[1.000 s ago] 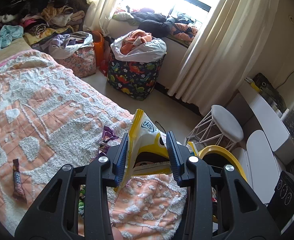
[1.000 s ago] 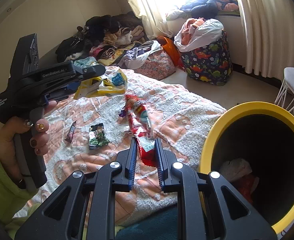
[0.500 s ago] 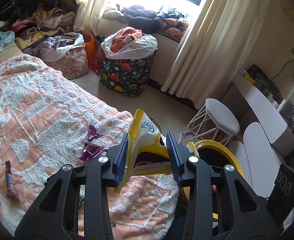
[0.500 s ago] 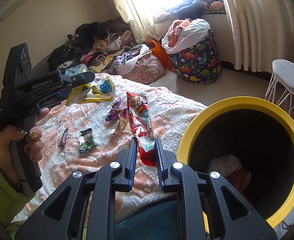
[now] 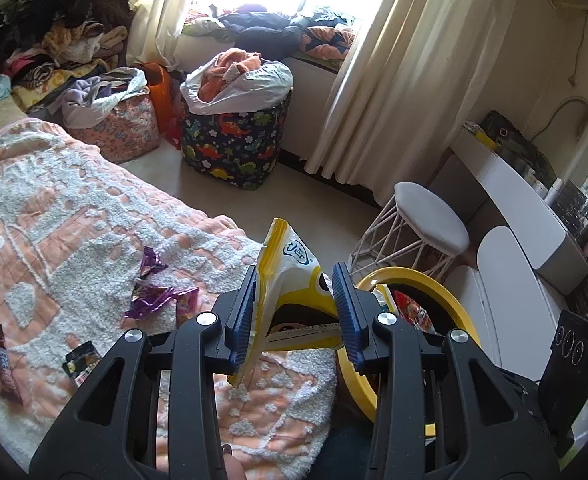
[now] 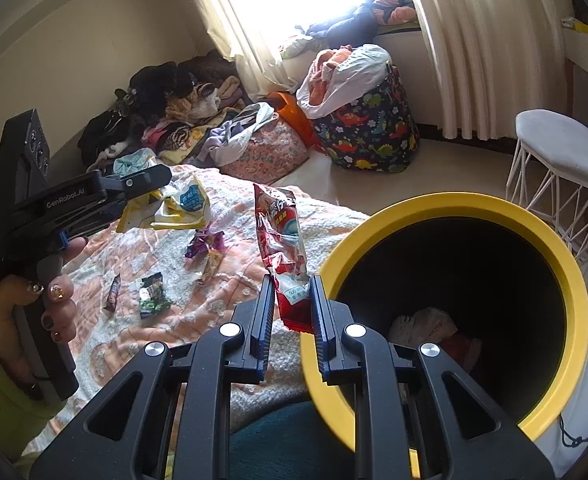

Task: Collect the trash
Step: 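Carry the yellow chip bag and red wrapper over the yellow-rimmed bin with both tools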

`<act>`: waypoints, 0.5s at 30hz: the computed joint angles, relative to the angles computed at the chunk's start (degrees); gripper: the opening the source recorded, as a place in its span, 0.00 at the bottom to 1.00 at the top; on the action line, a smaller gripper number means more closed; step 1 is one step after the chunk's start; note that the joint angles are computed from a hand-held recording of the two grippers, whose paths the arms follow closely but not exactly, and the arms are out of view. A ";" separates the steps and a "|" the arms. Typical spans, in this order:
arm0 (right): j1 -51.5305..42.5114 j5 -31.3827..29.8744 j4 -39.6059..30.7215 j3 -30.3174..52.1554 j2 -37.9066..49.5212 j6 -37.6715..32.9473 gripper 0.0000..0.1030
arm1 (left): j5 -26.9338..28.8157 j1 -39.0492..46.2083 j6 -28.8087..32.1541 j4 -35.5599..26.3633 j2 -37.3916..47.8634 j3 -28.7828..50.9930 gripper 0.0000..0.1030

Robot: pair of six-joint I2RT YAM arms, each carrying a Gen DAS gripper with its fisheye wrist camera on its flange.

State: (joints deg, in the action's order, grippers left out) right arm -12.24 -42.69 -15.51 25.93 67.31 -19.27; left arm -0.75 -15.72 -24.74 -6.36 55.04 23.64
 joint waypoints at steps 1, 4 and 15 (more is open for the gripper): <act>-0.80 -0.38 -0.18 0.26 0.55 -0.55 0.17 | 0.04 -0.12 0.12 0.00 0.20 0.13 0.29; -2.66 -1.03 -0.67 0.53 1.21 -1.61 0.17 | -1.17 -2.25 -0.43 0.47 1.29 0.55 0.29; -10.07 -3.69 -4.69 2.77 2.70 -6.31 0.17 | -4.78 -8.71 -2.27 1.76 5.17 2.64 0.29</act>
State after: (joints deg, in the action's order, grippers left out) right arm -22.31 -46.39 -20.21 28.70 70.01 -25.59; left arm -5.52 -24.42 -27.01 -4.60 60.21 26.28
